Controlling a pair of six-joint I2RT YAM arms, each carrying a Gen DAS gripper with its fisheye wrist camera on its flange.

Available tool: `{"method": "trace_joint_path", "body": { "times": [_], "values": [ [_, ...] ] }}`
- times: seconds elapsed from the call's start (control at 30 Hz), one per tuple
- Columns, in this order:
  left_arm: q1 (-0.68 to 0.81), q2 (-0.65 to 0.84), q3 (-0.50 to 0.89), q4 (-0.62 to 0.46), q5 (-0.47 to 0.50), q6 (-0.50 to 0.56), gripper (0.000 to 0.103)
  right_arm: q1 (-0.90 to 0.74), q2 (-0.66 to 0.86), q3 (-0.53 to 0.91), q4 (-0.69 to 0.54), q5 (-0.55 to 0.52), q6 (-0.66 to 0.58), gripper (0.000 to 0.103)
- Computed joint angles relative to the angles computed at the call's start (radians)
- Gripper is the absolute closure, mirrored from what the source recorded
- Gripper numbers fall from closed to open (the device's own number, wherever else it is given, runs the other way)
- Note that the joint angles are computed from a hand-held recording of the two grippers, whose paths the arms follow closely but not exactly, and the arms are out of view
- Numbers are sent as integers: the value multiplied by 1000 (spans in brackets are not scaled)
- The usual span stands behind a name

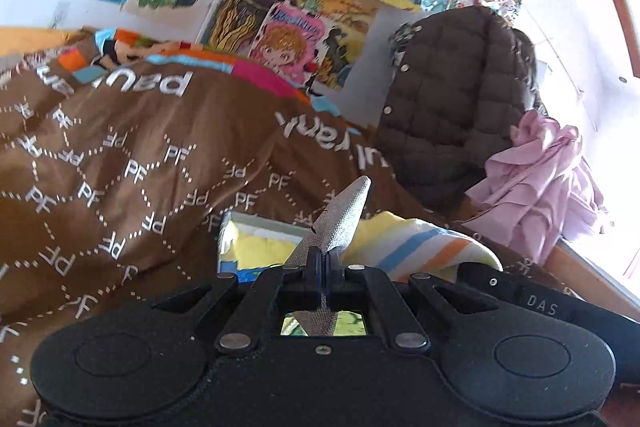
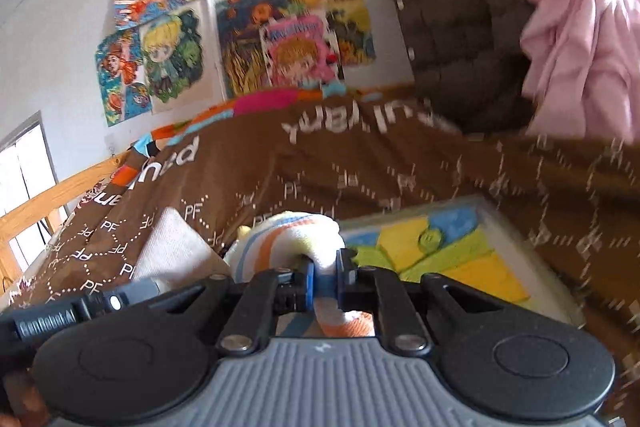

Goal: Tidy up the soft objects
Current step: 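Release the striped cloth into the tray while the left tool releases the grey cloth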

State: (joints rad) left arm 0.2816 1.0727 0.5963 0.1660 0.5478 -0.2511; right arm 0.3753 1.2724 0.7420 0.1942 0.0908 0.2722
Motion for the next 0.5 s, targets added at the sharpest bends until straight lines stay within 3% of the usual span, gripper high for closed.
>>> {"method": "trace_joint_path", "body": {
  "times": [0.23, 0.5],
  "values": [
    [19, 197, -9, 124, 35, 11, 103, -24, 154, 72, -6, -63, 76, 91],
    [39, 314, 47, 83, 81, 7, 103, -53, 210, 112, -92, -99, 116, 89]
  ]
}}
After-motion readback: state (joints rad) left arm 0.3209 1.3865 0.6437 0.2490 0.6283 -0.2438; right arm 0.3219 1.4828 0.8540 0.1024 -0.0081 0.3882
